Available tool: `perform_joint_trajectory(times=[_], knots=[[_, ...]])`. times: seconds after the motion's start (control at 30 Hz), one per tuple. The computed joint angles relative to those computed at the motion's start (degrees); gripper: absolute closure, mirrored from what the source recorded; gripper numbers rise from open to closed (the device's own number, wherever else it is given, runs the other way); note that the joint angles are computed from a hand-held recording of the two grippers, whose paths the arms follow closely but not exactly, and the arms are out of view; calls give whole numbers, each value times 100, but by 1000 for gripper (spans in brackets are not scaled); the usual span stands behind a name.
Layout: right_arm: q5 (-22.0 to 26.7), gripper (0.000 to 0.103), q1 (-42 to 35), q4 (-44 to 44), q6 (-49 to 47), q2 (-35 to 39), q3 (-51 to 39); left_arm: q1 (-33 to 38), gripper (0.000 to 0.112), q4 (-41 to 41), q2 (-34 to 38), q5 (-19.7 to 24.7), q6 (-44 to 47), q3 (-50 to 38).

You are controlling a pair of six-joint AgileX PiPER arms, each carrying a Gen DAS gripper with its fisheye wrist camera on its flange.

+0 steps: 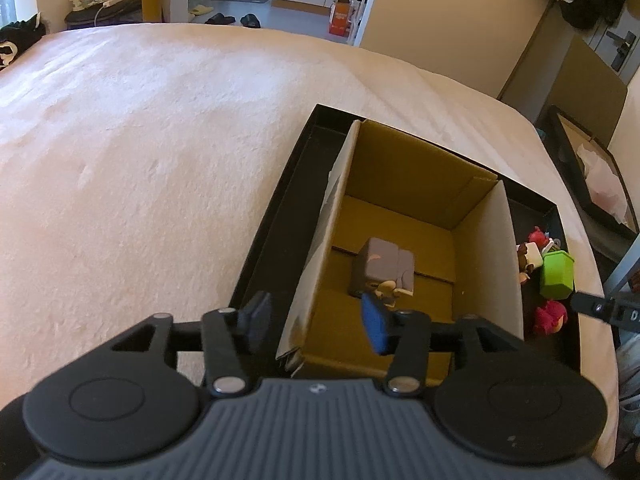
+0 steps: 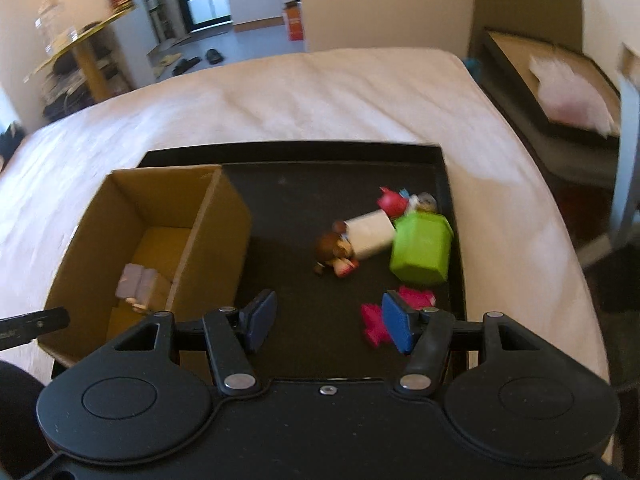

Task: Organize rigid objects
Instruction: 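Open the right gripper to release the sofa figure and withdraw, then lower the right gripper onto the pink dinosaur figure and close it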

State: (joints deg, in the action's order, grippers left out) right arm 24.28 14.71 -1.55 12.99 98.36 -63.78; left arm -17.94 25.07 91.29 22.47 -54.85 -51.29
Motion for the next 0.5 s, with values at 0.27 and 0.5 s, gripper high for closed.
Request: perform_joint_trajectory(times=[0.27,0.5], knots=[[-53,41,-522,988,-570,163,91,-268,45,398,172,543,-306,-303],[131,40,-963,2072,-1352,370,-9,-552,33,888,227,835,-602,-407]])
